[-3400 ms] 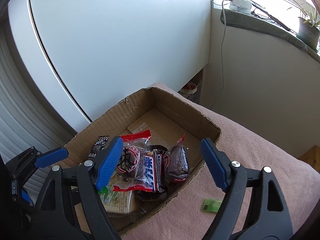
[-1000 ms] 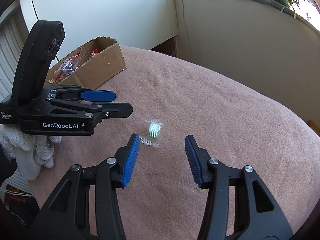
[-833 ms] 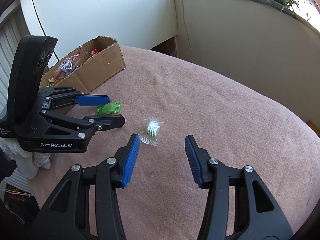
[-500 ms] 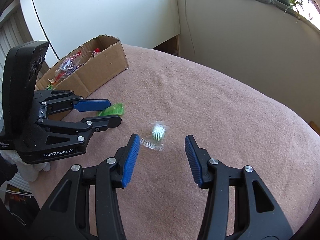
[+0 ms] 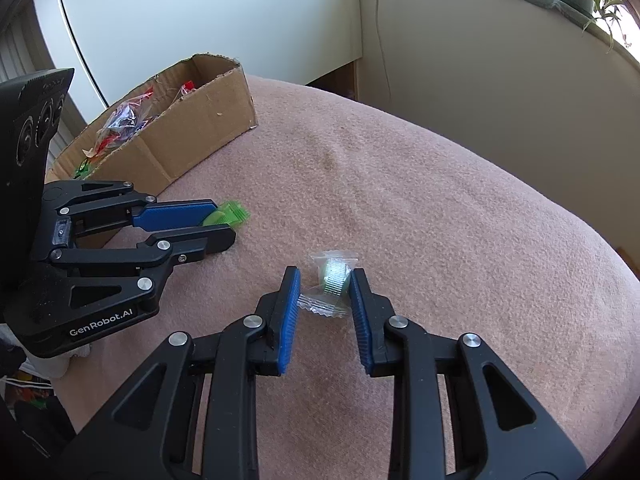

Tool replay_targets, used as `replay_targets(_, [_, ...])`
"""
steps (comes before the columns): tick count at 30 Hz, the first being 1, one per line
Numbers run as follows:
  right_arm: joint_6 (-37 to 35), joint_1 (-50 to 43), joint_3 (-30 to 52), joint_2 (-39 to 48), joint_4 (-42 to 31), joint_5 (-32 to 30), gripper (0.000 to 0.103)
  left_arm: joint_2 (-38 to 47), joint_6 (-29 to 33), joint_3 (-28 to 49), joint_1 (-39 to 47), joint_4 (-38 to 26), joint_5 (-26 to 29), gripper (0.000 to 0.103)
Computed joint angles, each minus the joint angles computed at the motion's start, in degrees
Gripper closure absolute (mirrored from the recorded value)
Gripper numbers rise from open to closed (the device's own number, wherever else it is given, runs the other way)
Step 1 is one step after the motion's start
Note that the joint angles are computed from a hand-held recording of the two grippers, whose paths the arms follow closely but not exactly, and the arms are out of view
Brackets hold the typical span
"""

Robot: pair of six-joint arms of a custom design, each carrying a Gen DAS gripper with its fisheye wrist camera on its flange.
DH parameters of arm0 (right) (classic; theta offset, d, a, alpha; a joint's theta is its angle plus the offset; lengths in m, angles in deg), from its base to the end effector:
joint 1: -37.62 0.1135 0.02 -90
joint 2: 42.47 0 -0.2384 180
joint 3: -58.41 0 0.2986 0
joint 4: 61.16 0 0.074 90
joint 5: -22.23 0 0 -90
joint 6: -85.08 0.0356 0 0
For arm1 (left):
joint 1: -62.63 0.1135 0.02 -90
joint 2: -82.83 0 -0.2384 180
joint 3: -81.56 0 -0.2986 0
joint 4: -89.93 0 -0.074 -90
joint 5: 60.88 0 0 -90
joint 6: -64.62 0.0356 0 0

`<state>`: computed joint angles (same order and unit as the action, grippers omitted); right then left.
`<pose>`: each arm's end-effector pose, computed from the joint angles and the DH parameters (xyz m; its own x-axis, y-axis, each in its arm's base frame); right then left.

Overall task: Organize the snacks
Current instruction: 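Carry both green candies over the cardboard box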

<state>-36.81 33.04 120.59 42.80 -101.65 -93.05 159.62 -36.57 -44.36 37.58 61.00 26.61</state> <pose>0.3225 -0.0106 0.1389 -0.6960 -0.4235 -0.5798 -0.5711 0.8160 0.0897 0.2806 -0.1294 0.1444 -0.7742 0.1478 -0.6155 0.2530 0.9636 -0.0867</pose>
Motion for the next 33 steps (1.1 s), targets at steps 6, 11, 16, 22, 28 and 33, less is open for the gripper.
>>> replay_targets(6, [0.87,-0.52,-1.57,-2.89,-0.30,-0.06,0.077,-3.32,-0.77,-1.74,-0.25,-0.68,0.81,0.083])
replay_targets(11, [0.63,-1.28,-2.63,-6.82,-2.12,-0.08,0.077,-8.17,-1.60,-3.16,-0.68,-2.04,1.10,0.083])
replay_targets(16, [1.84,-0.83,-3.84,-11.98,-3.94,0.08,0.077,-15.51,-1.71,-5.17,-1.00,-4.55,1.55,0.083])
replay_targets(22, [3.89,1.14,-4.66,-17.81,-6.20,0.46,0.077,-24.87,-0.99,-7.73,-0.31,-8.00,2.02,0.083])
replay_targets(28, [7.96,5.70,-4.67,-21.33,-6.44,1.19,0.077,-32.94,0.93,-10.51,3.90,-10.88,3.52,0.083])
replay_targets(33, [12.41,12.69,-4.32,-21.31,-4.17,3.19,0.077,-38.64,4.05,-12.60,11.79,-13.50,6.64,0.083])
